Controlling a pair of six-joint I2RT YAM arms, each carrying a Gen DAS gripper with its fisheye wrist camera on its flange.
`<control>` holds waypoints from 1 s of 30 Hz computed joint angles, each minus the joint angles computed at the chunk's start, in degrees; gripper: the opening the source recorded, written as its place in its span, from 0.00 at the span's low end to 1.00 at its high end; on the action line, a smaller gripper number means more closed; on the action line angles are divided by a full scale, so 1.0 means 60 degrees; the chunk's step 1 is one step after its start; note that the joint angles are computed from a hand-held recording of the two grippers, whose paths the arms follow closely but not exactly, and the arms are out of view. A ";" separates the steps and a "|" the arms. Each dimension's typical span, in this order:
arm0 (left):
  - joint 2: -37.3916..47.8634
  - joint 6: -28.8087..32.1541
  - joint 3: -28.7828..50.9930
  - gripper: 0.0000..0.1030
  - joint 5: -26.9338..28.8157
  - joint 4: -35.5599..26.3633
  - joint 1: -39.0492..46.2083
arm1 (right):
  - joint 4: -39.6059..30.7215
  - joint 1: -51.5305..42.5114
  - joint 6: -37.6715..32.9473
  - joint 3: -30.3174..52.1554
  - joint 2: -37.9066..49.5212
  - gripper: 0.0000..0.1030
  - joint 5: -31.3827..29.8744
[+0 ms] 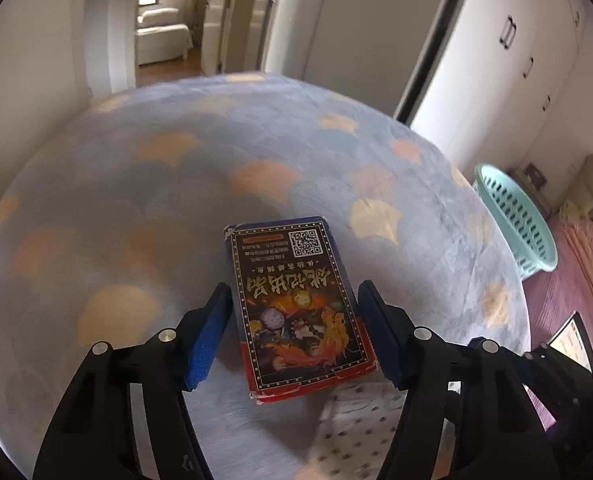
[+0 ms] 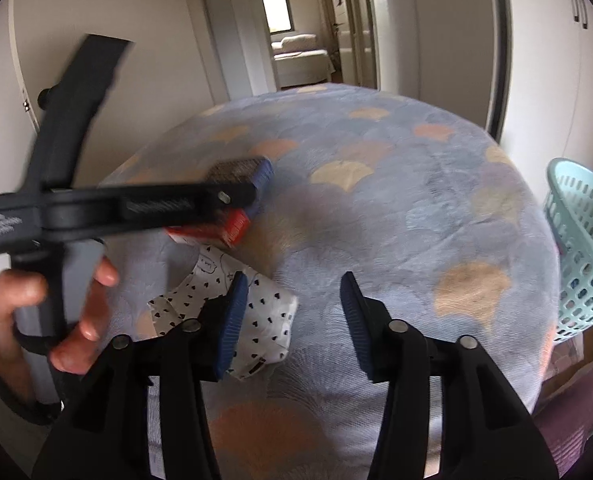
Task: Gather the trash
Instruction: 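Grasp the white dotted paper bag with the right tool while the left tool holds the box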
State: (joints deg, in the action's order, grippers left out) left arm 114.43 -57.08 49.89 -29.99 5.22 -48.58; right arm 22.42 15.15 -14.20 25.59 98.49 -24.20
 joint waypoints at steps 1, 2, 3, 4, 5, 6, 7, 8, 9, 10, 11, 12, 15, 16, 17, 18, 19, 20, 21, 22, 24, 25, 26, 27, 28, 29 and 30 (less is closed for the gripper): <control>-0.0175 -0.0051 -0.0214 0.61 -0.0076 0.0050 -0.0001 | -0.0040 0.0011 0.0017 0.0125 0.0160 0.52 -0.0030; -0.0352 -0.0119 -0.0471 0.61 -0.0110 0.0138 0.0019 | -0.0165 0.0005 0.0007 0.0266 0.0315 0.53 -0.0138; -0.0491 -0.0164 -0.0670 0.61 -0.0127 0.0211 0.0045 | -0.0241 -0.0006 -0.0012 0.0360 0.0438 0.53 -0.0246; -0.0607 -0.0216 -0.0890 0.61 -0.0178 0.0334 0.0056 | -0.0336 -0.0007 -0.0023 0.0474 0.0578 0.53 -0.0380; -0.0654 -0.0242 -0.1019 0.61 -0.0200 0.0442 0.0071 | -0.0335 0.0026 -0.0030 0.0504 0.0649 0.53 -0.0407; -0.0658 -0.0244 -0.1101 0.61 -0.0167 0.0546 0.0111 | -0.0210 0.0120 -0.0051 0.0446 0.0662 0.53 -0.0313; -0.0623 -0.0283 -0.1198 0.61 -0.0109 0.0701 0.0151 | -0.0197 0.0180 -0.0096 0.0409 0.0629 0.53 -0.0256; -0.0529 -0.0313 -0.1175 0.61 -0.0058 0.0799 0.0183 | -0.0214 0.0242 -0.0153 0.0389 0.0606 0.53 -0.0224; -0.0453 -0.0346 -0.1191 0.61 0.0003 0.0901 0.0211 | -0.0229 0.0299 -0.0220 0.0346 0.0563 0.53 -0.0215; -0.0386 -0.0352 -0.1115 0.61 -0.0010 0.0885 0.0204 | -0.0190 0.0391 -0.0308 0.0259 0.0514 0.52 -0.0166; -0.0398 -0.0301 -0.1108 0.61 -0.0069 0.0919 0.0176 | 0.0053 0.0509 -0.0367 0.0069 0.0442 0.51 0.0017; -0.0401 -0.0231 -0.1161 0.61 -0.0100 0.1033 0.0166 | 0.0282 0.0615 -0.0462 -0.0107 0.0400 0.42 0.0165; -0.0351 -0.0269 -0.1154 0.61 -0.0106 0.1068 0.0160 | 0.1016 0.0687 -0.0757 -0.0559 0.0433 0.30 0.0234; -0.0355 -0.0304 -0.1196 0.61 -0.0092 0.1139 0.0178 | 0.1084 0.0576 -0.0881 -0.0645 0.0426 0.27 0.0074; -0.0395 -0.0332 -0.1311 0.61 -0.0069 0.1263 0.0197 | 0.1068 0.0406 -0.1039 -0.0689 0.0442 0.20 -0.0169; -0.0440 -0.0354 -0.1440 0.61 -0.0058 0.1395 0.0199 | 0.0974 0.0219 -0.1192 -0.0691 0.0463 0.15 -0.0425; -0.0459 -0.0358 -0.1491 0.61 -0.0062 0.1477 0.0205 | 0.0853 0.0013 -0.1369 -0.0706 0.0448 0.10 -0.0695; -0.0466 -0.0361 -0.1478 0.61 -0.0143 0.1465 0.0173 | 0.0750 -0.0114 -0.1504 -0.0722 0.0408 0.08 -0.0884; -0.0449 -0.0379 -0.1420 0.61 -0.0220 0.1381 0.0117 | 0.0643 -0.0222 -0.1634 -0.0757 0.0348 0.07 -0.1080; -0.0434 -0.0357 -0.1363 0.61 -0.0264 0.1301 0.0088 | 0.0586 -0.0285 -0.1733 -0.0808 0.0295 0.06 -0.1232; -0.0357 -0.0322 -0.1176 0.61 -0.0343 0.1050 0.0038 | 0.0651 -0.0268 -0.1794 -0.0985 0.0169 0.06 -0.1328; -0.0317 -0.0328 -0.1077 0.61 -0.0394 0.0910 0.0005 | 0.0705 -0.0231 -0.1787 -0.1054 0.0151 0.06 -0.1393; -0.0321 -0.0314 -0.1068 0.61 -0.0412 0.0886 -0.0006 | 0.0721 -0.0166 -0.1733 -0.1074 0.0163 0.06 -0.1391; -0.0335 -0.0298 -0.1088 0.61 -0.0413 0.0903 -0.0001 | 0.0709 -0.0085 -0.1624 -0.1025 0.0226 0.06 -0.1329; -0.0340 -0.0304 -0.1090 0.61 -0.0424 0.0898 0.0000 | 0.0724 -0.0022 -0.1541 -0.0954 0.0337 0.06 -0.1314; -0.0345 -0.0343 -0.1090 0.61 -0.0446 0.0872 0.0002 | 0.0681 -0.0001 -0.1501 -0.0898 0.0379 0.06 -0.1361; -0.0358 -0.0375 -0.1120 0.61 -0.0447 0.0886 0.0007 | 0.0583 0.0013 -0.1410 -0.0786 0.0433 0.07 -0.1412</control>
State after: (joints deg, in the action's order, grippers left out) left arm 112.28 -59.34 43.18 -32.67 10.54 -48.54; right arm 25.92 15.23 -22.66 20.88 101.09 -32.67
